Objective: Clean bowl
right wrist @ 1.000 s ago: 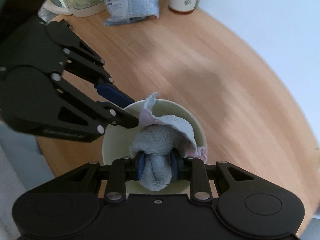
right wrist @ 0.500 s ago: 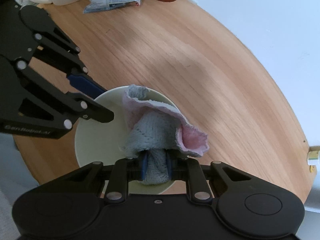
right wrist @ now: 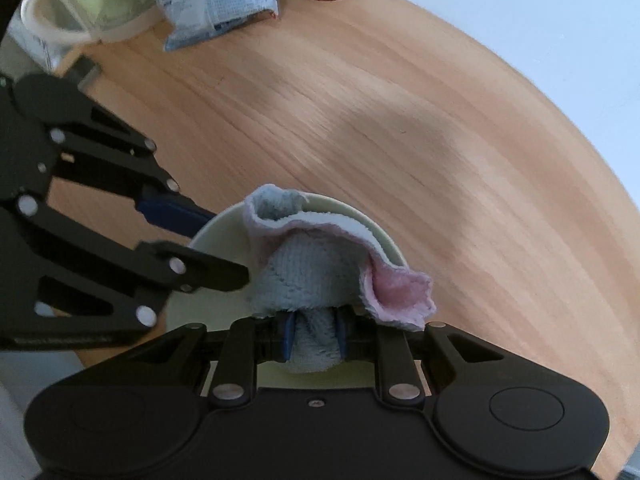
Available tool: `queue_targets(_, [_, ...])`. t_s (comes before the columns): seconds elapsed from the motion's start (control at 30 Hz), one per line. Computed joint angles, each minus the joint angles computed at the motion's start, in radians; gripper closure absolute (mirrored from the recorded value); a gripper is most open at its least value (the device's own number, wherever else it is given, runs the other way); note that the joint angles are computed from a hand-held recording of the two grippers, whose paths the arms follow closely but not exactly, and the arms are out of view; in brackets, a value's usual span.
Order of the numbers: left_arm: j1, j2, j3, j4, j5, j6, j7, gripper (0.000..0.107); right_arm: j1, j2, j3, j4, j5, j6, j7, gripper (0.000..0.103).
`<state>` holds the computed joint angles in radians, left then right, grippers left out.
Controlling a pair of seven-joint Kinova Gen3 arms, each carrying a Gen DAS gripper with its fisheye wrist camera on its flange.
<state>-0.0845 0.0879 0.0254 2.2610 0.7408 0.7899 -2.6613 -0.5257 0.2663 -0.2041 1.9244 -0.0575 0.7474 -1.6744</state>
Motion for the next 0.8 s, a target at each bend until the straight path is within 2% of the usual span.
queue_targets(0.2, [0.004,0.007,0.003,0.004,0.01,-0.011,0.016,0.089,0.05,-0.073,-0.011,0.036,-0.083,-0.005,0.061,0.08])
queue_targets(0.3, [0.006,0.009,0.006,0.004,0.01,-0.013,0.019,0.089,0.041,-0.135,-0.009,0.031,-0.064,0.046,0.054,0.08])
queue_targets(0.43, [0.011,0.01,0.011,0.001,0.015,-0.019,0.021,0.089,0.02,-0.167,-0.007,-0.01,0.014,0.14,0.032,0.08])
queue_targets(0.5, [0.012,0.007,0.011,0.004,0.018,-0.023,0.019,0.089,0.019,-0.158,-0.005,-0.034,0.036,0.183,0.039,0.08])
queue_targets(0.63, [0.019,-0.002,0.013,0.013,0.007,-0.048,0.01,0.089,0.012,-0.093,-0.016,-0.1,0.047,0.269,0.136,0.08])
queue_targets(0.8, [0.034,-0.002,0.019,0.014,0.007,-0.069,0.029,0.089,0.003,-0.015,-0.015,-0.154,0.037,0.319,0.221,0.08])
